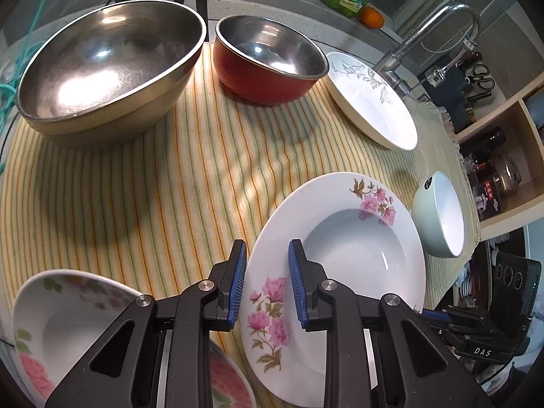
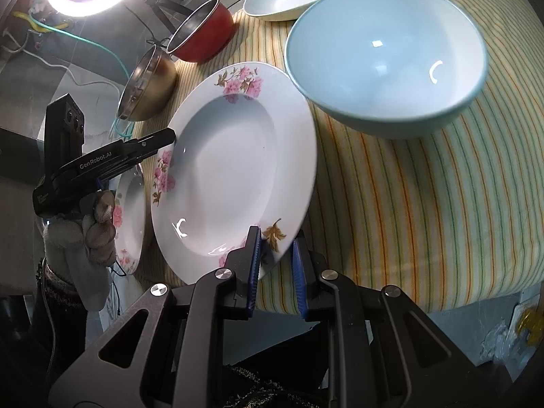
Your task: Organize plates and bowls
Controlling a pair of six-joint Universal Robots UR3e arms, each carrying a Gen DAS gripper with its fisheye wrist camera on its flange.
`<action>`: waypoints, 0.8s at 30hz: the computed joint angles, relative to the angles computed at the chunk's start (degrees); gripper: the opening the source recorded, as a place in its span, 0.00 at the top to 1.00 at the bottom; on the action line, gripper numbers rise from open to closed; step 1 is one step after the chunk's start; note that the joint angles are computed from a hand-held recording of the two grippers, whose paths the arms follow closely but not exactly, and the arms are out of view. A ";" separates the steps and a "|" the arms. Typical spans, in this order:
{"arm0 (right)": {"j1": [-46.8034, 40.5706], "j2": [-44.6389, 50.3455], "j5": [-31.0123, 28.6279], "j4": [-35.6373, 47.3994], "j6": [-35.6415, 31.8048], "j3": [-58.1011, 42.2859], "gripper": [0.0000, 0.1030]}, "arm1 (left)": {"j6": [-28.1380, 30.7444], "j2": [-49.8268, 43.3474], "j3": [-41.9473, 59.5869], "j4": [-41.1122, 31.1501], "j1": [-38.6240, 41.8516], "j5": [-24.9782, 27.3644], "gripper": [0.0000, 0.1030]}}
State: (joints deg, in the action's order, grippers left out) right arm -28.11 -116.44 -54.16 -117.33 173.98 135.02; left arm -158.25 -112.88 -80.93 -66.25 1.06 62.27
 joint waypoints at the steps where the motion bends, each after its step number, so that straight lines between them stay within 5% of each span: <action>1: 0.24 0.65 -0.01 -0.58 0.25 -0.18 0.82 | 0.00 0.25 -0.35 0.14 -0.05 0.05 0.77; 24: 0.67 -2.24 -0.94 0.46 -1.20 1.53 0.76 | 0.27 1.97 -3.20 1.47 -0.12 0.16 0.77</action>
State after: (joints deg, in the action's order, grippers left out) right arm -27.44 -118.67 -55.10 -116.87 172.77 136.55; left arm -157.98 -110.91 -84.12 -64.78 0.94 62.43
